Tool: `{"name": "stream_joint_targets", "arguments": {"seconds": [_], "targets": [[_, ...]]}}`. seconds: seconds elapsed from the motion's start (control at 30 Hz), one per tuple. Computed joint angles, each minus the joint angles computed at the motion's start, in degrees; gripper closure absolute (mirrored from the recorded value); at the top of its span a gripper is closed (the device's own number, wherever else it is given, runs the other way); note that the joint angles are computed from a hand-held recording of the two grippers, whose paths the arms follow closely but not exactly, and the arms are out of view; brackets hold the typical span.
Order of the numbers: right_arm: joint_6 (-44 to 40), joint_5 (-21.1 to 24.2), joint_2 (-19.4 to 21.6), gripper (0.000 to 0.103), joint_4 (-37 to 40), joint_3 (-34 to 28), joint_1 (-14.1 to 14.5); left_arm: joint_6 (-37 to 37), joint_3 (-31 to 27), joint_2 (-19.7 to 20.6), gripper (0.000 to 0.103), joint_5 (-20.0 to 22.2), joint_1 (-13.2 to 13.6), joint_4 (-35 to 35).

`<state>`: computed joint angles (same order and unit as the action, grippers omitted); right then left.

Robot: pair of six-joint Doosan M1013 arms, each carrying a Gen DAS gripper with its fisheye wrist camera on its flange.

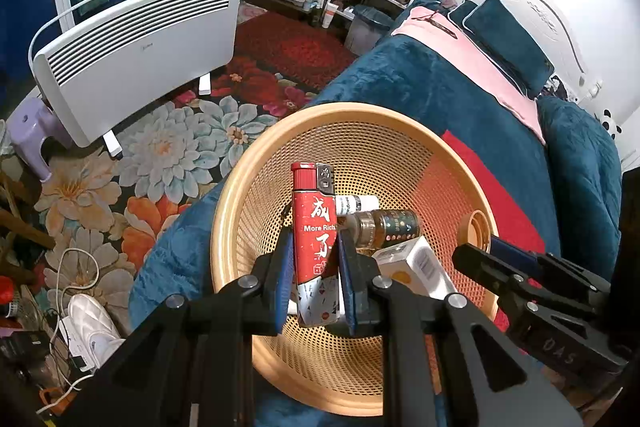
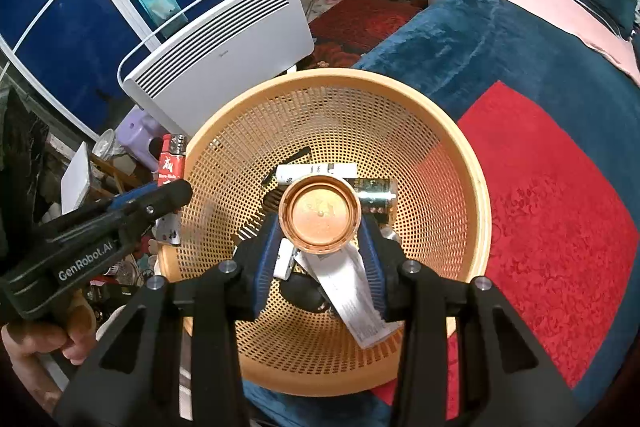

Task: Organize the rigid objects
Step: 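Lower the held cap and lighter into the basket with both tools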

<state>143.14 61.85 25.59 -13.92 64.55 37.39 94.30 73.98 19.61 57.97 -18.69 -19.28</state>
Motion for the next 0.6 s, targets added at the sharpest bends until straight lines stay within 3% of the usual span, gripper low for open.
{"name": "stream_joint_targets", "arguments": {"seconds": [0.6], "targets": [[-0.4, 0.3, 1.7, 0.063, 1.0, -2.2, -0.9, 0.3, -1.9, 1.8, 0.082, 1.1, -0.5, -0.3]]}}
